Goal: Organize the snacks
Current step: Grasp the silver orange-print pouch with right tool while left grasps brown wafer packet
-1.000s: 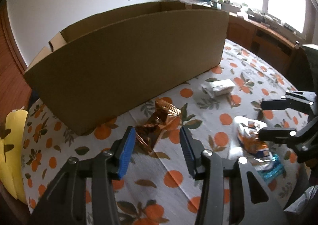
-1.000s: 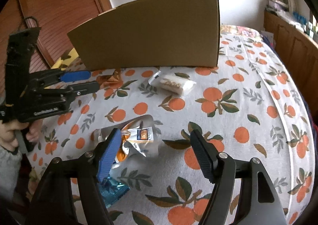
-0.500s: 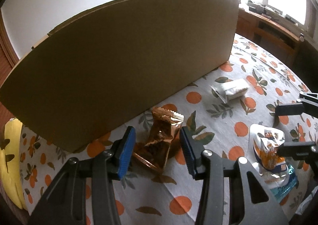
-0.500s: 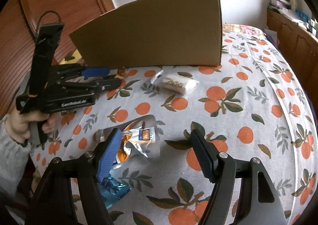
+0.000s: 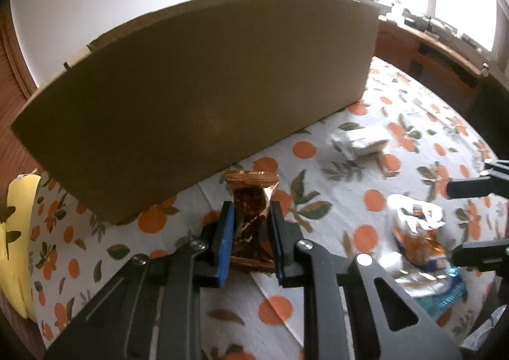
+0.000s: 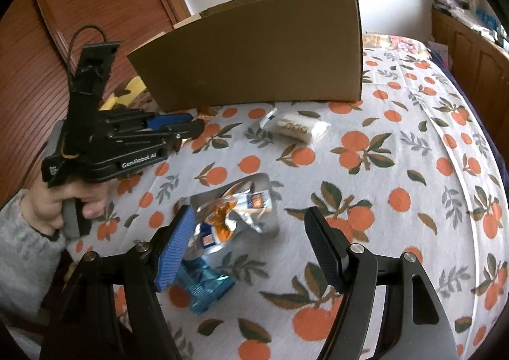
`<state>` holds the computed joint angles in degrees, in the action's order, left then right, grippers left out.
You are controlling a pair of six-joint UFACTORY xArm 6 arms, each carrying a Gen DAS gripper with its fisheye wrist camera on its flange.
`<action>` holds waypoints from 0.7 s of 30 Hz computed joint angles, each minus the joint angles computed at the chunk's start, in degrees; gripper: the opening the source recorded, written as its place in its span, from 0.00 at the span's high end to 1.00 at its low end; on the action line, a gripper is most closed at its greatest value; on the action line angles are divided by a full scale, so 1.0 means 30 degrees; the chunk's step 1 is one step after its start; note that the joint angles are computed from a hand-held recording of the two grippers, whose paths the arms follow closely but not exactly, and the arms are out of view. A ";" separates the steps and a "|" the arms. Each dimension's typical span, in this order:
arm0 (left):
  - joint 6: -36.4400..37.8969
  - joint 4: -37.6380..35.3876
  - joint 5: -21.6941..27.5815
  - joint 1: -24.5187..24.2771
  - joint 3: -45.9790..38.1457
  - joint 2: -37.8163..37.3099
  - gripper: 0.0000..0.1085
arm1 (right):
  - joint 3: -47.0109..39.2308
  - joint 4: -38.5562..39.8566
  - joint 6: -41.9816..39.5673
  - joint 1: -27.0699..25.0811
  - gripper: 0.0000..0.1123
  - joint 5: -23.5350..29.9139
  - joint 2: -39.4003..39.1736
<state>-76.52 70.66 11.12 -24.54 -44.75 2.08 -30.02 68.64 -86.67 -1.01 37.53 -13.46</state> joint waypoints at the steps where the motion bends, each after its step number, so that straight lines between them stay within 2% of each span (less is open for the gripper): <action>1: -0.0628 0.0507 -0.0134 -0.0041 0.0243 -0.0357 0.82 | 0.0198 -0.0213 0.0242 0.0006 0.35 0.0063 -0.0224; 7: -0.3674 0.2887 -0.0599 -0.0410 0.1805 -0.2561 0.82 | 0.0889 -0.0680 0.1154 0.0432 0.35 -0.0106 -0.0723; 14: -0.6054 0.4618 -0.0622 -0.0850 0.3268 -0.4561 0.82 | 0.0701 -0.0997 0.2543 0.1001 0.36 -0.0115 -0.0493; 16: -0.6693 0.5097 -0.0498 -0.0964 0.3539 -0.4932 0.82 | 0.0518 -0.0985 0.2692 0.1443 0.37 -0.0618 -0.0295; 21: -0.7743 0.5774 -0.0541 -0.0818 0.3678 -0.5130 0.82 | 0.0134 -0.0715 0.2413 0.3316 0.38 -0.3571 0.0476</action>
<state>-99.75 87.98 9.50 -26.99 -33.71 -13.31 -29.62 66.50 -79.43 8.94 26.81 -12.03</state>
